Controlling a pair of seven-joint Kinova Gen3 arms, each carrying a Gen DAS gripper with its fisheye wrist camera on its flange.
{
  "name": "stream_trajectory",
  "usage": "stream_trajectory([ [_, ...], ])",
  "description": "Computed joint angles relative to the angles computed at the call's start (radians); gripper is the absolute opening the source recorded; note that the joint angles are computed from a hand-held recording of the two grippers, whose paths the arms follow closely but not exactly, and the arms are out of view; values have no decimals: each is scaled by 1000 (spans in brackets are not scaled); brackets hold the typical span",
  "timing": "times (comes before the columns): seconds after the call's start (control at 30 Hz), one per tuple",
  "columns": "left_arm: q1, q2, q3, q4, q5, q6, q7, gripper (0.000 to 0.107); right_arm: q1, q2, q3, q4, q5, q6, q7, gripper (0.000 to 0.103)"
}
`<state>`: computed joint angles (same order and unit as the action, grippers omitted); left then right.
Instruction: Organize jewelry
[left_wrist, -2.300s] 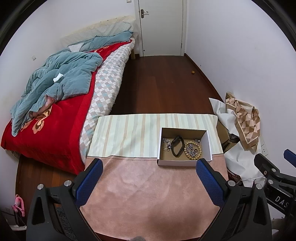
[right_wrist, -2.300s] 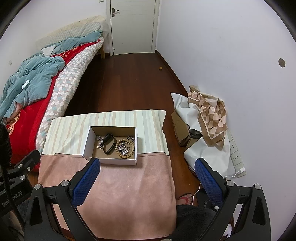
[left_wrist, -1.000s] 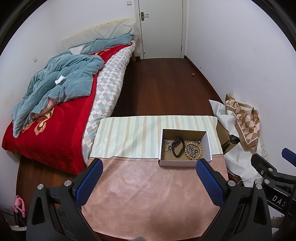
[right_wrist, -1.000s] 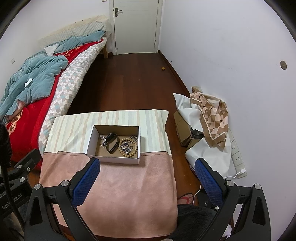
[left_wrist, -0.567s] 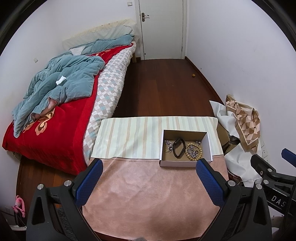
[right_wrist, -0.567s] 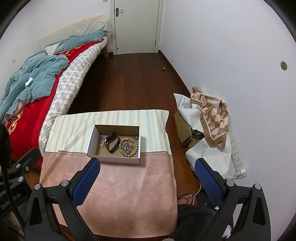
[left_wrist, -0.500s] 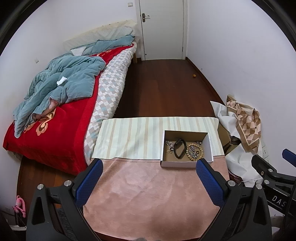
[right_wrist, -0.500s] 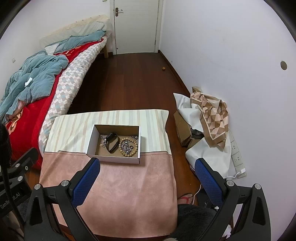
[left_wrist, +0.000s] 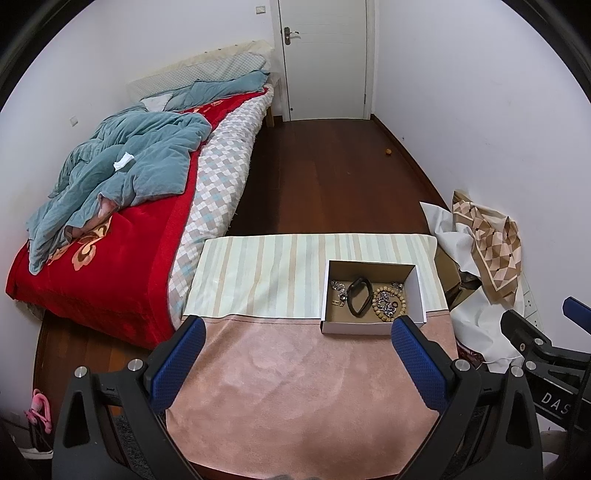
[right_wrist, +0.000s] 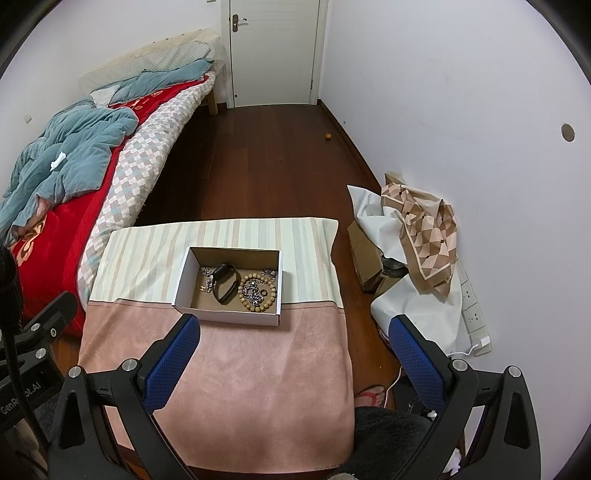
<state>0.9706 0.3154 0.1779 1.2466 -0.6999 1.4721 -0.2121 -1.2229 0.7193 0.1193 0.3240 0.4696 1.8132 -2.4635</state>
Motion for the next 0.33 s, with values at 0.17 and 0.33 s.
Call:
stream_trajectory([
  [0.17,-2,-4,1,7,2,-9,0,103,1,2,0,-3,-1,1,0,103],
  [0.33,-2,-10,4,19,-2,-18,12,103,0,2,2,-3,-1,1,2,103],
])
